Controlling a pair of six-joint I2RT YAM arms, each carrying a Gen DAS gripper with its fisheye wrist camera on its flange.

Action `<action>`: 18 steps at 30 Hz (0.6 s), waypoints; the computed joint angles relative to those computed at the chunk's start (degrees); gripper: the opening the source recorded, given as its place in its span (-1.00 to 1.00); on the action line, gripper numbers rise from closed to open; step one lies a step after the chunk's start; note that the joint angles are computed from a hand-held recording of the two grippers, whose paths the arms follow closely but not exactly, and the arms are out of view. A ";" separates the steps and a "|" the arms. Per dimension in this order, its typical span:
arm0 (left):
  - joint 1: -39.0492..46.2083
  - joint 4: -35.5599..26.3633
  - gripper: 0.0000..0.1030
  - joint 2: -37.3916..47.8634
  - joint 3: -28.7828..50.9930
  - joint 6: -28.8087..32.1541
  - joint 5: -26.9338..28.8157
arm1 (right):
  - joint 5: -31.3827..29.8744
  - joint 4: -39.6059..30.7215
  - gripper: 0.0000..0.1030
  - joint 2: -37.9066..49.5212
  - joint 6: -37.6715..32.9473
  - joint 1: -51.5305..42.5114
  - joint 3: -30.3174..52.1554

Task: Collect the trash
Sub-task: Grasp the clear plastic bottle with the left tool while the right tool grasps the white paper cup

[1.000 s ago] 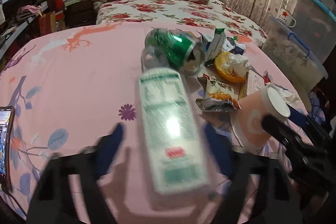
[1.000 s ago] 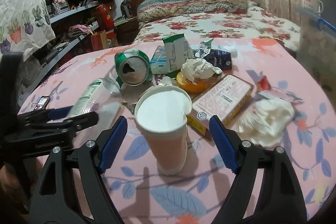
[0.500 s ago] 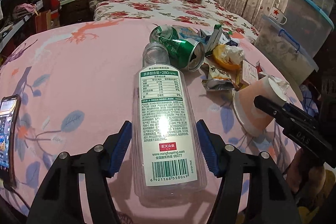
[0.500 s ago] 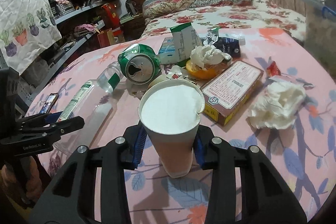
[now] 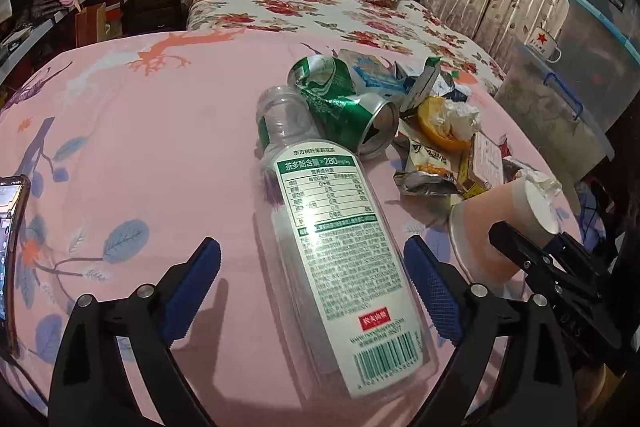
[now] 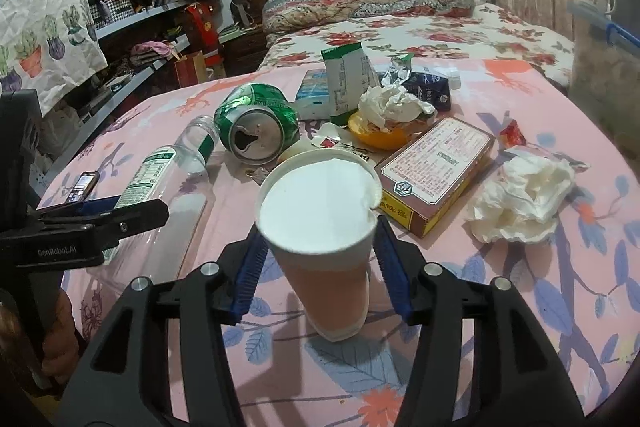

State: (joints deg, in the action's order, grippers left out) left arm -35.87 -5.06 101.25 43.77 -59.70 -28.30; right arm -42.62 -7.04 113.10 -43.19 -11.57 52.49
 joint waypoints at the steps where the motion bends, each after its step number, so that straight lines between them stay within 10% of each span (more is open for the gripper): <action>1: -0.04 0.96 0.66 -0.09 -0.42 0.08 0.20 | -0.05 -0.52 0.04 0.51 -0.07 0.15 0.53; 3: -0.38 4.40 0.25 -1.50 -2.81 0.71 0.82 | -0.52 -2.79 -0.20 1.36 -1.17 0.21 1.93; 12: -8.01 -3.64 0.11 -13.49 -8.74 -10.05 -13.77 | -12.19 -3.70 -0.23 -6.04 -8.33 -3.76 -3.47; 18: -10.17 -7.30 -0.42 -17.84 -5.99 -5.82 -19.64 | -13.49 -6.47 -0.23 -4.79 -7.03 -5.33 -0.41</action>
State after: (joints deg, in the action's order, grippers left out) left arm -46.03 -12.36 83.41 37.78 -65.53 -47.94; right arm -56.11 -13.51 108.31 -50.22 -16.90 52.09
